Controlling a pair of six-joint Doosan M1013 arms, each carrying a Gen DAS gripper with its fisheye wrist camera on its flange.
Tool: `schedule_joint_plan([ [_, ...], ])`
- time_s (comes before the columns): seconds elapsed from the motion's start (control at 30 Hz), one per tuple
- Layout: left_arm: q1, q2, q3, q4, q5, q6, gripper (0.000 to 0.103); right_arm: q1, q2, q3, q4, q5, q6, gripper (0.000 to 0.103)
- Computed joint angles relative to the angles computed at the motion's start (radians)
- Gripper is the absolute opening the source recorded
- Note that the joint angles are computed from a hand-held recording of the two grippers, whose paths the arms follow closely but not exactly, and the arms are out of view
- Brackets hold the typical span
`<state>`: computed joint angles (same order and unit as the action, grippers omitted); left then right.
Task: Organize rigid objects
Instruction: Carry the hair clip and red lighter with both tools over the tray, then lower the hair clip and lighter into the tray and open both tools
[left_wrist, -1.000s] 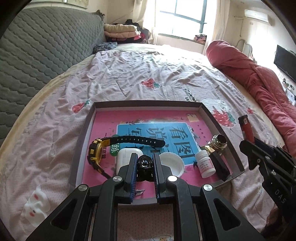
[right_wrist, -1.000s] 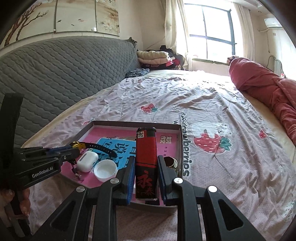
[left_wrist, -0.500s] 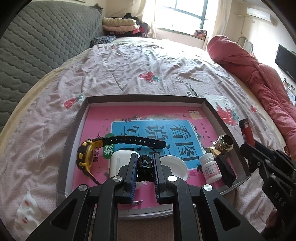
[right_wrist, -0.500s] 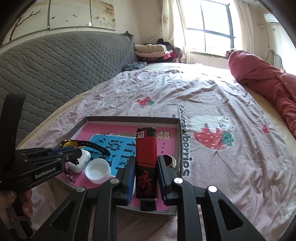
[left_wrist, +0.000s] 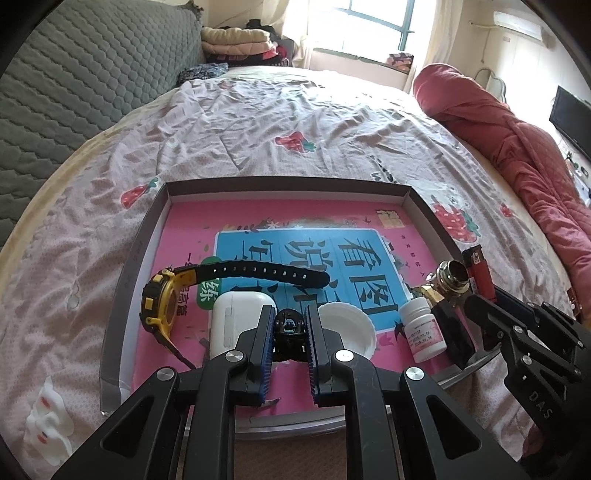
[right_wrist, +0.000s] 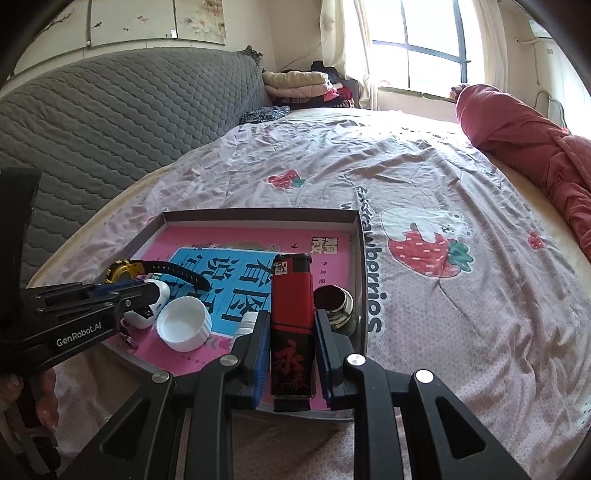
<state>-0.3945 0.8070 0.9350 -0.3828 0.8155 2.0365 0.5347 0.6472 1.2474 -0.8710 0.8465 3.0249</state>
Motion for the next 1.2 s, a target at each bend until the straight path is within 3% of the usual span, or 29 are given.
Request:
schedule_joint_plan([
  [0.67, -0.005, -0.002, 0.011, 0.025, -0.007, 0.005, 0.016, -0.008, 0.003, 0.002, 0.037, 0.018, -0.018, 0.023],
  [1.2, -0.009, -0.001, 0.008, -0.014, 0.028, 0.034, 0.016, -0.012, 0.010, -0.002, 0.060, 0.007, -0.027, 0.023],
])
